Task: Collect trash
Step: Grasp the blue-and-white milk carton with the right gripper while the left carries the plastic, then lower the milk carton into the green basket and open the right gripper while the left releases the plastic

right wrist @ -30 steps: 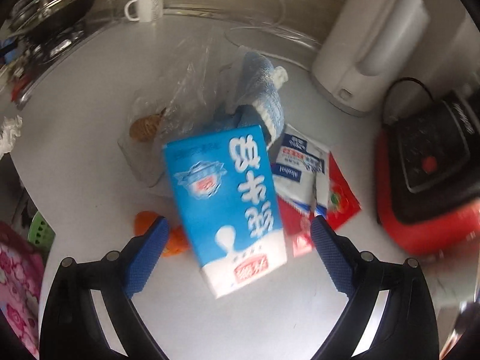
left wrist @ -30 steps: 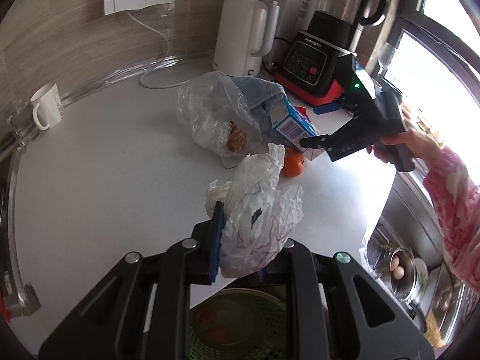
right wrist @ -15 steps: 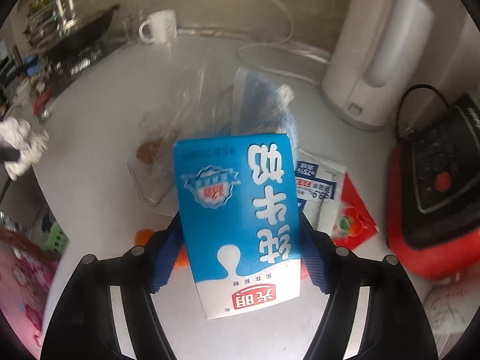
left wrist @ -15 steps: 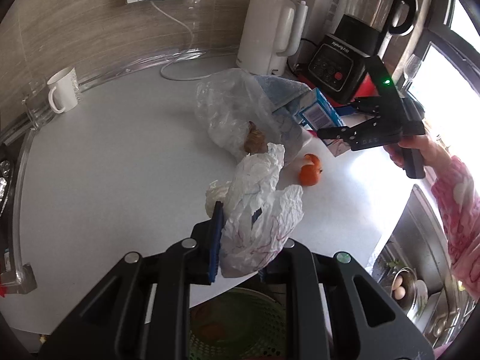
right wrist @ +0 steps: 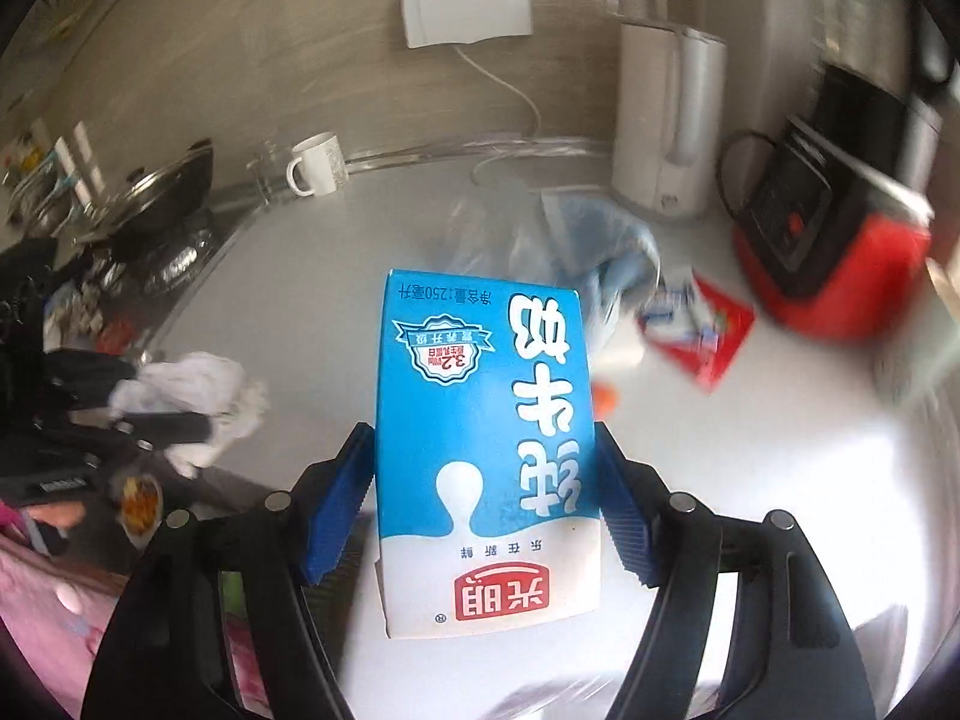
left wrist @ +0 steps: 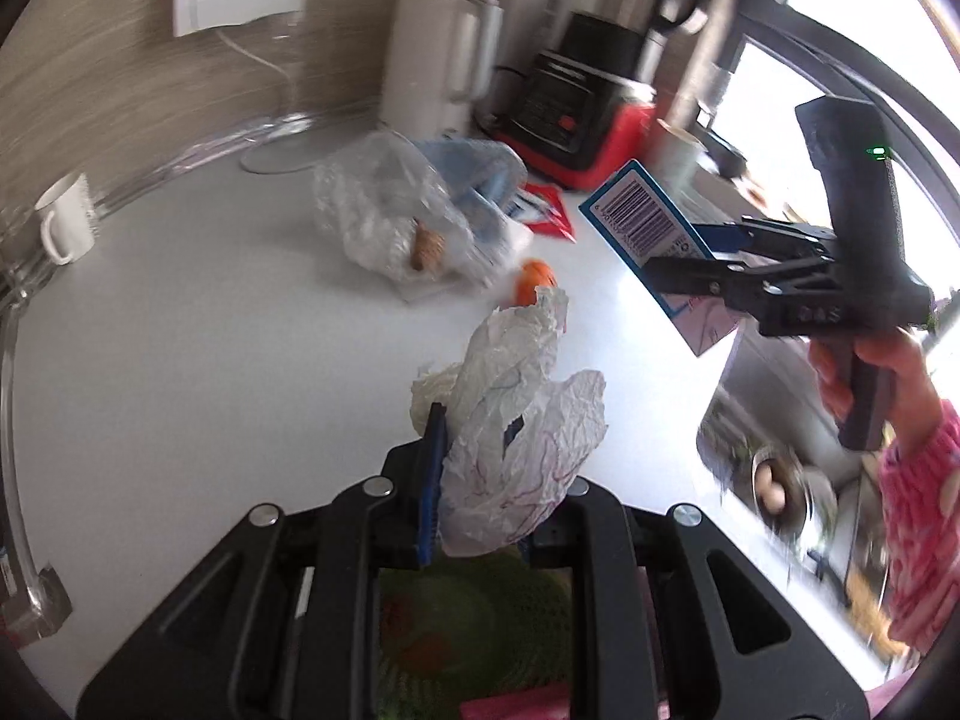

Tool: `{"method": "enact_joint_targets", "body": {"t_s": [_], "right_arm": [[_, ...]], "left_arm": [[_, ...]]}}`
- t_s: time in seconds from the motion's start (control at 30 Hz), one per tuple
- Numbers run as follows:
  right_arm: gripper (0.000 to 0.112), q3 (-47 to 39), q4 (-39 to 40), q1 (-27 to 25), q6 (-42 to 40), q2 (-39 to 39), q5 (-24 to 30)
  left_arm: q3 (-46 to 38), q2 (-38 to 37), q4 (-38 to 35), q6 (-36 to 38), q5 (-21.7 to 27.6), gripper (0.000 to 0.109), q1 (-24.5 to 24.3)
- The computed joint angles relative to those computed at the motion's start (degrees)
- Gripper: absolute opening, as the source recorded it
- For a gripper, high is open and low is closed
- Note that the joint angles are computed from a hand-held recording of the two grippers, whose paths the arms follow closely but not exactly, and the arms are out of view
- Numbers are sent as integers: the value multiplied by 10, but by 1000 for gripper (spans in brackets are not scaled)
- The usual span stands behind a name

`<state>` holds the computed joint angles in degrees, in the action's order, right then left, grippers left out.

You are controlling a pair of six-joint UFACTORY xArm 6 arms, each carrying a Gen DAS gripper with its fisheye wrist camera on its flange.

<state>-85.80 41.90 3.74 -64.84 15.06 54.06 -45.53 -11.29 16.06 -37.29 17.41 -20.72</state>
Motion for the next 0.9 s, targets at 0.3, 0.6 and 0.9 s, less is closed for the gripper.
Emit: {"method": "enact_joint_targets", "body": {"t_s": [0.3,0.6,0.9], "right_arm": [[71,362,38,35,150,-278,-119],[71,543,10,71,284,-444,-192],[71,608,-42,83,360,-526,-213]], "left_arm": [[150,-113,-249,288,-25,19,-40],[191,-57,-378,433,-23,21,-74],[177,-32,-358,404,-36,75,-78]]}}
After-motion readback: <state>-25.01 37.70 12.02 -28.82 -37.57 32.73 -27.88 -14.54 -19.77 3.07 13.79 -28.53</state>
